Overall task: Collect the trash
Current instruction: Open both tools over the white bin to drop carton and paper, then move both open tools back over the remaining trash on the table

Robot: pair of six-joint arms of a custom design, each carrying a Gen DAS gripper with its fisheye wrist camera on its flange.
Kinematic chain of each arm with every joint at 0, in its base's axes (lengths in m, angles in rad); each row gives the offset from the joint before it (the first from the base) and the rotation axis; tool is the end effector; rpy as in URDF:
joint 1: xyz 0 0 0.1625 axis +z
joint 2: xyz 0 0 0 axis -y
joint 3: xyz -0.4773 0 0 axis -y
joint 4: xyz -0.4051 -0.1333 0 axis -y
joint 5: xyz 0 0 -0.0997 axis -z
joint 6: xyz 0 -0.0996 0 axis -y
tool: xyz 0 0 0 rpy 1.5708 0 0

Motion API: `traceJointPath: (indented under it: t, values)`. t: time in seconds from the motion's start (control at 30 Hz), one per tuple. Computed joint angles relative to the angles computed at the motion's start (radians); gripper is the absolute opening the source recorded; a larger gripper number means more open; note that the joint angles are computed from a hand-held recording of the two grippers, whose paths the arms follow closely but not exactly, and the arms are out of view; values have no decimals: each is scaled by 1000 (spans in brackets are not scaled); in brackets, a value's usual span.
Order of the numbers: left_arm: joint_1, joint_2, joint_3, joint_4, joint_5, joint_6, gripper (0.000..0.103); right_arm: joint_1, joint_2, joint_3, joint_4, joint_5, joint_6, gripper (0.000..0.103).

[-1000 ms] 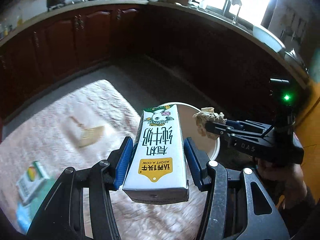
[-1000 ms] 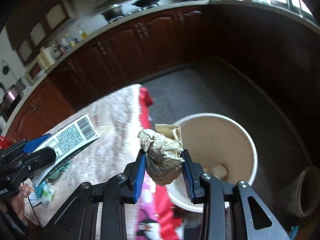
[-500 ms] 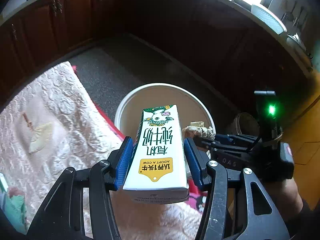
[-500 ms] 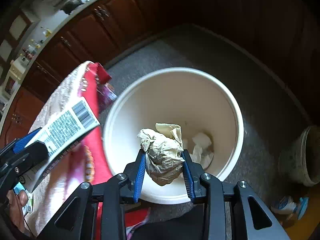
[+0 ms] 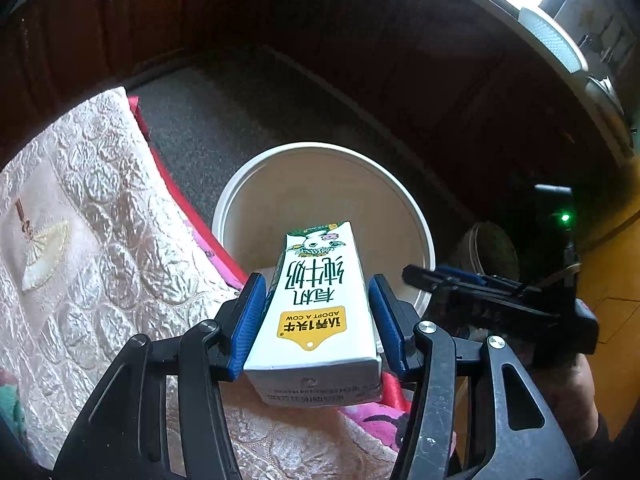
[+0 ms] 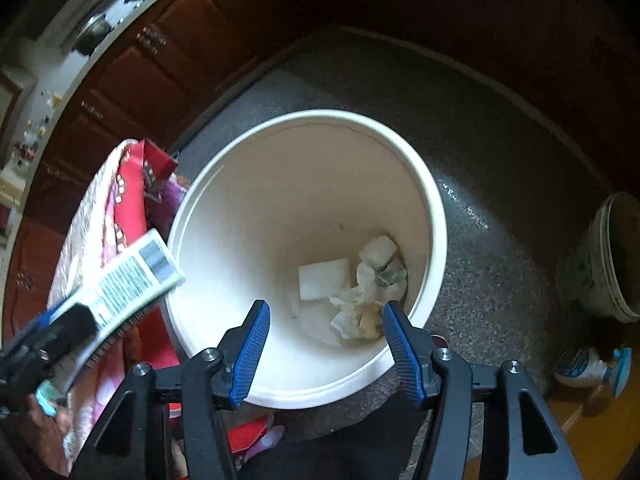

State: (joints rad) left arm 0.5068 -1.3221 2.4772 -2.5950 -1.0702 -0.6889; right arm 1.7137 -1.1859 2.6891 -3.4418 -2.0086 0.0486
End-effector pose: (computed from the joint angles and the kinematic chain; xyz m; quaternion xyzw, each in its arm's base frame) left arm -0.2343 -0.3372 0.1549 0.1962 0.9468 -0.1494 0.2068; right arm 0.1374 -0.3157 0.1524 0.0056 -0.9605 0.1981 0.1955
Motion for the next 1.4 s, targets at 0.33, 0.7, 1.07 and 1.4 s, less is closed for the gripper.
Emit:
traceJointPath:
  t: [0.33,0.7,1.07,1.4]
  values:
    - [-17,-16,12,28,8,-28,57,45,-33,-7,15,-13,5,58]
    - [-76,-112,57,107,73,-76,57,90,-29,-11,24,-24,16,59]
    - [-172,-223,73,267,167,-181,57,216,-24,-33,37,-64,44,59]
    - [-275,-431,65,587,244,-384,57,399,22,-75,23,-148,59,63]
